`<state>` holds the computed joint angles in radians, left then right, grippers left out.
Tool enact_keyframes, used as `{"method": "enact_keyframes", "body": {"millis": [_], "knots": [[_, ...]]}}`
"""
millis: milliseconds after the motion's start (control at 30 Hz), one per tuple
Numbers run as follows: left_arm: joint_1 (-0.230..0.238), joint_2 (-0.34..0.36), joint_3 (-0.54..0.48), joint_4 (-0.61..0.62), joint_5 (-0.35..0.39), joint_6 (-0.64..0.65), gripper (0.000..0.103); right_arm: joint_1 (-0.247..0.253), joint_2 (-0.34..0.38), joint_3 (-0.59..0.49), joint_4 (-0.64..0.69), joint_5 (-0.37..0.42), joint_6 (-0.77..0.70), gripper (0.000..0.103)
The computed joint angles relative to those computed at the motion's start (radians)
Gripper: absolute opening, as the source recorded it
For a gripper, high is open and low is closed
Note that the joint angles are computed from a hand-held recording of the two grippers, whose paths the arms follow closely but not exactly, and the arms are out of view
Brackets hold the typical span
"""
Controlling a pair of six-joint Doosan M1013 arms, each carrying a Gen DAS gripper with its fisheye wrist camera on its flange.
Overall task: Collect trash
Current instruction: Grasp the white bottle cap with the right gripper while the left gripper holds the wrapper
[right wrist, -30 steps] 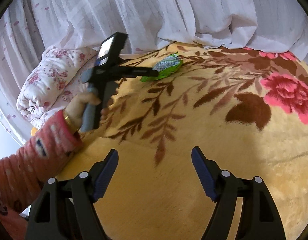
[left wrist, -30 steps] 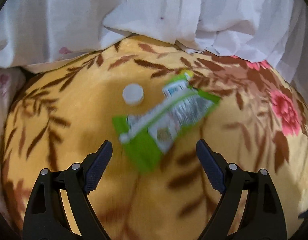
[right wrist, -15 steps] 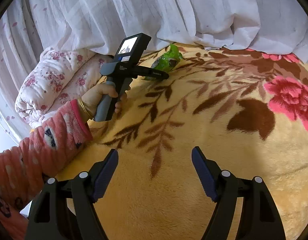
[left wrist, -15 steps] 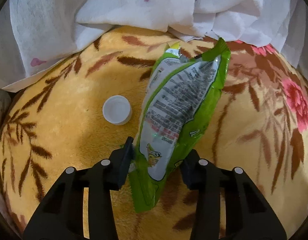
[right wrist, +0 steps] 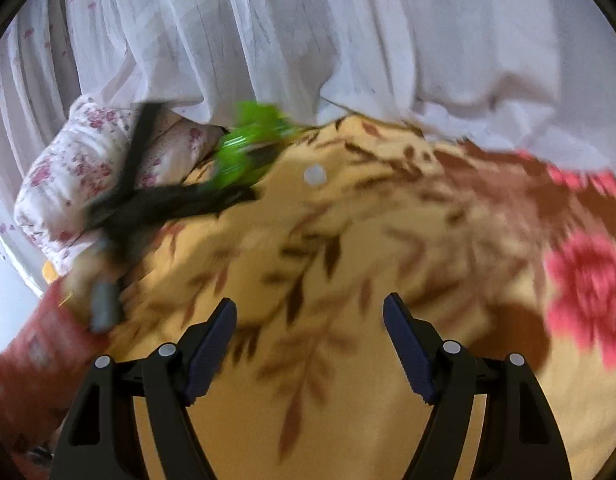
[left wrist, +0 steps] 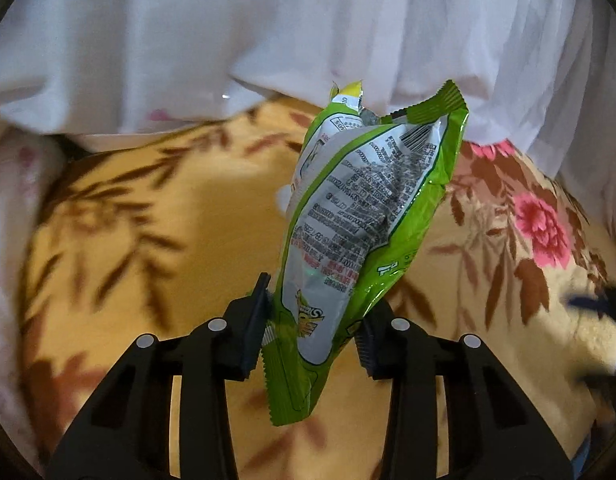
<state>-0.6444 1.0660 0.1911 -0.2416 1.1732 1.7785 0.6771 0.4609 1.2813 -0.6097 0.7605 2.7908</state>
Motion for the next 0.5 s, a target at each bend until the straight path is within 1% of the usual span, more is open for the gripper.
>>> {"method": "enact_keyframes", "body": {"millis": [67, 100, 133, 200, 267, 300, 367, 433, 500], "knots": [[0.008, -0.098, 0.180, 0.005, -0.091, 0.013, 0.037, -0.031, 0.056, -0.087, 0.028, 0.025, -0.073, 0.074], [0.012, -0.133, 0.242, 0.013, -0.128, 0.013, 0.037, -0.044, 0.081, -0.127, 0.048, 0.035, -0.110, 0.074], [0.017, -0.168, 0.304, 0.018, -0.160, 0.012, 0.037, -0.061, 0.122, -0.188, 0.069, 0.056, -0.149, 0.074], [0.024, -0.198, 0.356, 0.013, -0.187, 0.011, 0.037, -0.084, 0.169, -0.257, 0.100, 0.081, -0.200, 0.074], [0.032, -0.234, 0.421, 0.008, -0.226, 0.009, 0.037, -0.101, 0.236, -0.356, 0.112, 0.140, -0.244, 0.073], [0.036, -0.245, 0.442, 0.003, -0.240, 0.011, 0.037, -0.108, 0.262, -0.395, 0.124, 0.160, -0.267, 0.071], [0.043, -0.261, 0.471, -0.002, -0.260, 0.009, 0.037, -0.118, 0.326, -0.495, 0.128, 0.231, -0.301, 0.067], [0.049, -0.272, 0.492, -0.010, -0.272, 0.010, 0.037, -0.129, 0.380, -0.583, 0.143, 0.284, -0.337, 0.066], [0.054, -0.274, 0.496, -0.025, -0.269, 0.009, 0.037, -0.134, 0.443, -0.692, 0.152, 0.375, -0.381, 0.061]]}}
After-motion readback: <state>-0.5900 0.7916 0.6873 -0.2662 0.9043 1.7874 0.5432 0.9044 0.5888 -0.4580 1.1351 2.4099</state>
